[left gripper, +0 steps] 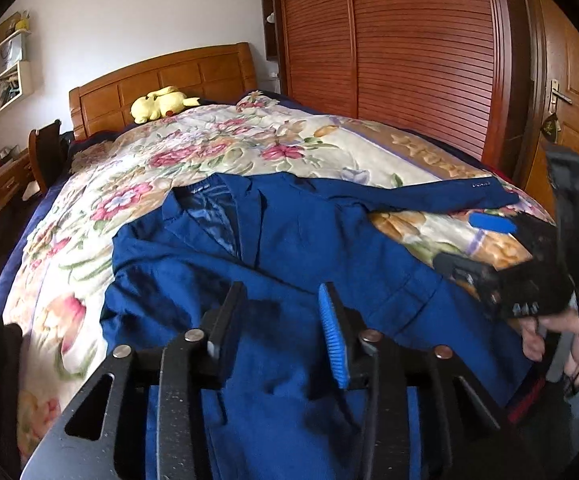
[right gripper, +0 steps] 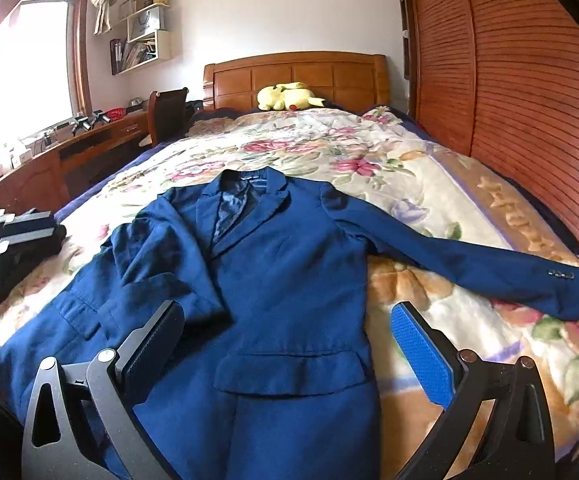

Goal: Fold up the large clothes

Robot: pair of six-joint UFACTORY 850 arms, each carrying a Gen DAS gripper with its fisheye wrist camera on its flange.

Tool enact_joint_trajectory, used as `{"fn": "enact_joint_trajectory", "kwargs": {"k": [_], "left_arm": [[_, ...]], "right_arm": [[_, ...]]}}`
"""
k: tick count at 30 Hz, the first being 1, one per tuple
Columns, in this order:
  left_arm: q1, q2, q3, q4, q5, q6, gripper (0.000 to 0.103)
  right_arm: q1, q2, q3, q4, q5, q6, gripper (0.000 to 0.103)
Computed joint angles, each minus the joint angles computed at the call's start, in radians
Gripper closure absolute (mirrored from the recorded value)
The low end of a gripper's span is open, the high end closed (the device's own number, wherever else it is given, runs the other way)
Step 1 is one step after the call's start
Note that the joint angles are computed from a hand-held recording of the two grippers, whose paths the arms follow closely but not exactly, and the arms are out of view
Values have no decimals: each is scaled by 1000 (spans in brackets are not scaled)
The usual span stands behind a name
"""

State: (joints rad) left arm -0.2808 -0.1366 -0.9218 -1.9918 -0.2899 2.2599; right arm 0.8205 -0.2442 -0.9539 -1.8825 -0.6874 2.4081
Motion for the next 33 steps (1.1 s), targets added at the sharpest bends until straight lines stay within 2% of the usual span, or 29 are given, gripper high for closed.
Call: {"fn": "enact_joint_trajectory", "kwargs": {"k": [1, 3, 6, 9, 15, 22, 25, 28, 31, 33], "left_arm": [[12, 2, 12, -10, -14, 3, 46], [36, 1, 27, -5, -42, -10, 35], [67, -5, 48, -64, -57, 31, 31], [96, -9, 74, -209, -56, 172, 31], [174, -23, 99, -309, -68, 247, 31], [256, -18, 114, -265, -116, 200, 31], [275, -15, 122, -272, -126, 209, 31], [292, -17, 126, -247, -130, 193, 31], [300, -18, 133, -237, -132, 198, 31], [304, -18, 136, -233, -133, 200, 31]], "right_arm": [[-2, -12, -16, -2, 11, -5, 0], [-9, -38, -49, -2, 31, -26, 0], [-8, -85, -111, 15, 59, -70, 0], [-7, -128, -166, 24, 92, -102, 0], [-18, -199, -247, -14, 181, -126, 0], [-28, -287, -352, 3, 313, -227, 1], [-36, -317, -389, 37, 353, -289, 4], [-43, -337, -417, 111, 375, -385, 13], [-46, -348, -431, 209, 381, -498, 32], [-46, -356, -438, 267, 383, -562, 59]]}}
